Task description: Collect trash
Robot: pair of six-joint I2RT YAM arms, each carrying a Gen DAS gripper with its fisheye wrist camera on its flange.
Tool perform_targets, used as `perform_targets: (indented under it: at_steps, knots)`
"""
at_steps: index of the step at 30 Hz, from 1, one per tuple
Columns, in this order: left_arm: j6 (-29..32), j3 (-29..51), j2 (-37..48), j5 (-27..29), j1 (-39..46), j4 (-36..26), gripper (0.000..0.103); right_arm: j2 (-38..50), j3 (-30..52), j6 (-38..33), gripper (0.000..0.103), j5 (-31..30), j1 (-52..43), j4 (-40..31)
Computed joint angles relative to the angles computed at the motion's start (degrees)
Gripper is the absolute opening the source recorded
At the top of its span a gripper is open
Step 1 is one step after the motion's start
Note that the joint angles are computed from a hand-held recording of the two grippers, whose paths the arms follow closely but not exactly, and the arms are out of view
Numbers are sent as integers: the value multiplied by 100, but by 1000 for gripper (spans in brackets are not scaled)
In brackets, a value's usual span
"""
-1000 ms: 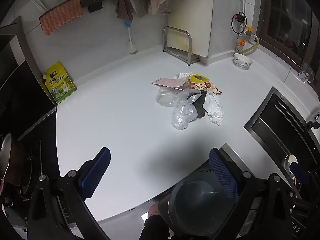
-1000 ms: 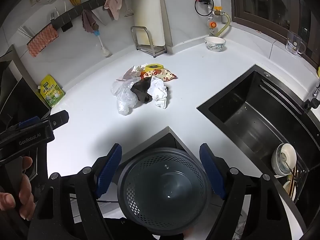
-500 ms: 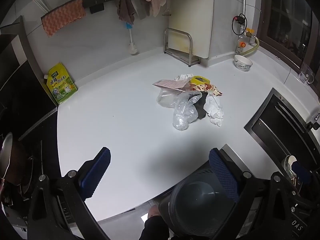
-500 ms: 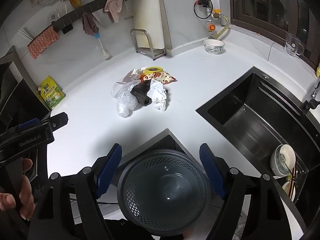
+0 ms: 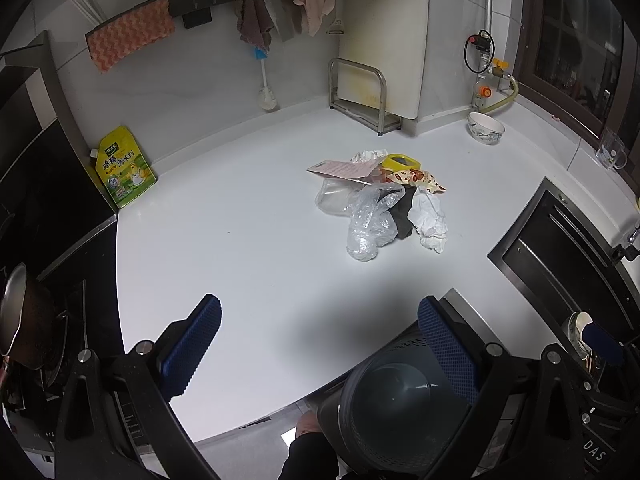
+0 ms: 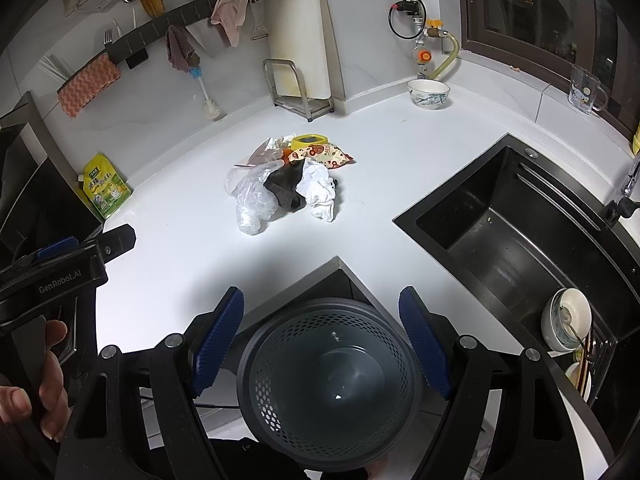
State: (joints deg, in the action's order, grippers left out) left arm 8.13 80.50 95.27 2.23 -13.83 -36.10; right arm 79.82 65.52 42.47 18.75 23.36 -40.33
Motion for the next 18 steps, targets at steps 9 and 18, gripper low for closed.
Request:
perform_targets:
  at_steps: [9, 18]
  knots:
    - [9, 139, -4, 48, 63, -135, 97, 33, 67, 22, 76, 70, 67, -49]
    - [-1, 103, -25, 48, 62, -108, 97, 54, 104, 63, 76, 117, 129, -75]
